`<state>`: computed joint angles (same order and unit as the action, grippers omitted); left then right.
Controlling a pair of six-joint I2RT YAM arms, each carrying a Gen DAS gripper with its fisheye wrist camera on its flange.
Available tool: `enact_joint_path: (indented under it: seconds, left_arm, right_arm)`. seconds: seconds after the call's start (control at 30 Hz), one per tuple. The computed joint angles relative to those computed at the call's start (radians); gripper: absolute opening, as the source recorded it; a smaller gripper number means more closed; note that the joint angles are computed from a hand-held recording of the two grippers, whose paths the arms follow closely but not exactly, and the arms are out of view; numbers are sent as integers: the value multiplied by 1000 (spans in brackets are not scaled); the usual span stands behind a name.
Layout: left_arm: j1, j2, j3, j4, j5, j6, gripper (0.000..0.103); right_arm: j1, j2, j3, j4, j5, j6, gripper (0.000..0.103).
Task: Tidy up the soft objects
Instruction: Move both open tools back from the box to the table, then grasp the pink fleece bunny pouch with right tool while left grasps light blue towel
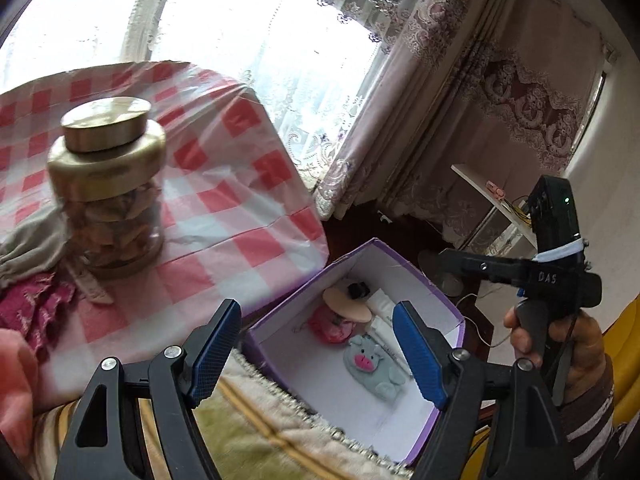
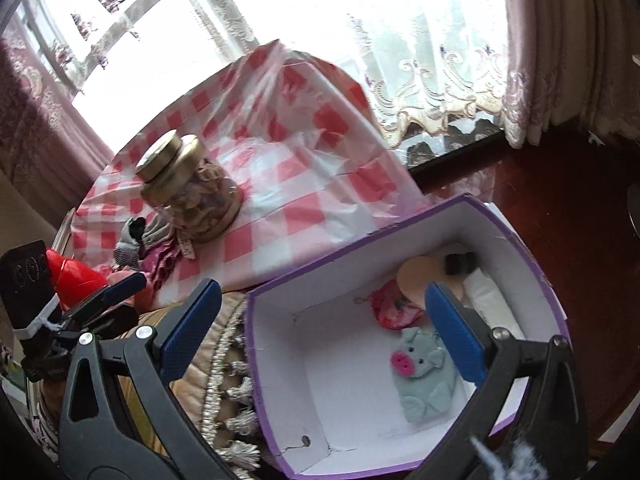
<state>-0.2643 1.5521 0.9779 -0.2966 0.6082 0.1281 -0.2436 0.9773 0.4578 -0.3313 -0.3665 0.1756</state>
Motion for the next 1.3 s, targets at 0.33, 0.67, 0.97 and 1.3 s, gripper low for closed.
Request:
enact_joint_path:
  seconds: [0.33,0.67,0.97,1.3]
  left_arm:
    - [428,-101,-97,-60,158,129,79]
    - [793,60,45,-81,245,168,79]
    - [871,163,130,-42,205,165,79]
    - [776,287,291,-58,82,156,79]
  right_arm:
    - [542,111,191,3,242,151,102]
    - [847,455,463,26,316,182,102]
    - [958,828,745,-6,247,195,102]
    - [1002,1182,1085,-118,178,275,102]
